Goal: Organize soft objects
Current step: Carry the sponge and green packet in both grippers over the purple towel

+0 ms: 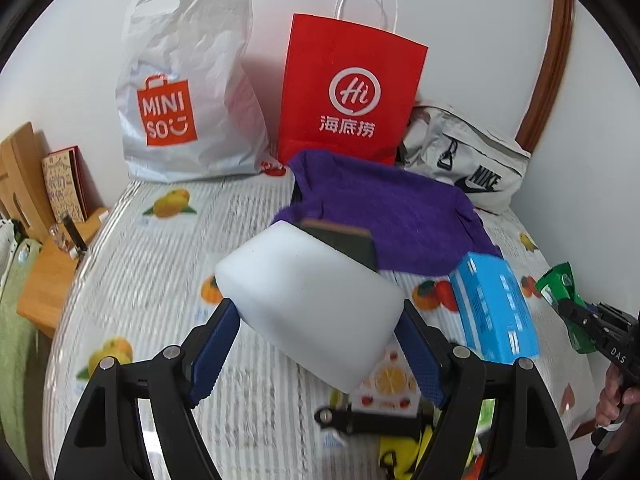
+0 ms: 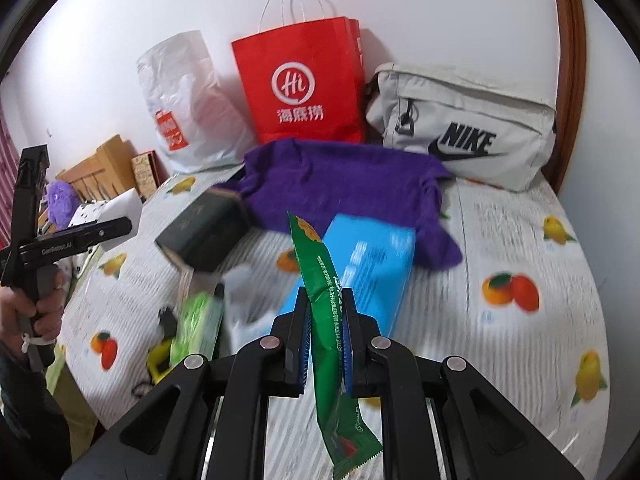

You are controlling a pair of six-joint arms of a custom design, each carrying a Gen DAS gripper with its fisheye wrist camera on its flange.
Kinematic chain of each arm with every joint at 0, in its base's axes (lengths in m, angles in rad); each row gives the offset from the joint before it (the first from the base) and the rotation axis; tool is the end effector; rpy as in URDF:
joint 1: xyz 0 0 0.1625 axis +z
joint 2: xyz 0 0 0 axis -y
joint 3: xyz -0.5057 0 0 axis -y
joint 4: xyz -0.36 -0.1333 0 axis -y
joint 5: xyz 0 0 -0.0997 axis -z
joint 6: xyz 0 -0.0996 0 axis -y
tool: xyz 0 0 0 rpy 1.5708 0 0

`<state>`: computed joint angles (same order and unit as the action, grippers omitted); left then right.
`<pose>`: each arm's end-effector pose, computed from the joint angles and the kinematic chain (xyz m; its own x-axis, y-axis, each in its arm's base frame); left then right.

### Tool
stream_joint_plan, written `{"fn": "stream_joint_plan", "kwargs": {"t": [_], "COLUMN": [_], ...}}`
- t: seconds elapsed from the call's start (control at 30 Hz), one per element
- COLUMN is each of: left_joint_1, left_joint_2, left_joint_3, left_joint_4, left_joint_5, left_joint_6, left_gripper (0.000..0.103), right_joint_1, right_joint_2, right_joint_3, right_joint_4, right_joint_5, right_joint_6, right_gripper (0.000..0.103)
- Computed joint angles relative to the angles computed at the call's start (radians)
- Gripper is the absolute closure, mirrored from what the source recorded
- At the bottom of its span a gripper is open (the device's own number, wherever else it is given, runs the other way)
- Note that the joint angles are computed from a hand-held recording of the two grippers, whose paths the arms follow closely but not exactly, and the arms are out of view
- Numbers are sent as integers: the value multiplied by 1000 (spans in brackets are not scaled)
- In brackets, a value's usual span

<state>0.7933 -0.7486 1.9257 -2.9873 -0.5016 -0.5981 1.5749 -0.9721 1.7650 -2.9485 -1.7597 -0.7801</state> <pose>-0.2755 -0.5944 0.1513 -0.7874 -0.2335 -0.5704 0.2881 0.6786 -0.6756 0.1174 -0.6743 0.2973 -0.6961 -0.5156 0.4996 -0.6936 0.6628 -0.2823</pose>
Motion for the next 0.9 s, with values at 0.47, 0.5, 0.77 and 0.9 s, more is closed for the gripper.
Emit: {"fn": "stream_joint_plan", "kwargs": {"t": [0.47, 0.5, 0.77, 0.9], "left_joint_1": [104, 114, 186, 220], "left_joint_2": [44, 53, 128, 175], "left_joint_3": [-247, -273, -471, -579], "left_joint_4": [73, 76, 158, 226], "left_joint_5": [-44, -49, -132, -176], "left_joint_6": [161, 181, 271, 301], "left_gripper": [26, 25, 25, 25], "right_joint_1": [33, 34, 26, 20], "right_joint_2": [200, 218, 346, 394], "right_joint_3": [-371, -404, -630, -707], "right_joint_4": [151, 167, 304, 367], "right_joint_5": [-27, -30, -69, -94], "right_joint_6": [70, 73, 95, 99], "right_gripper": [90, 90, 90, 90]}}
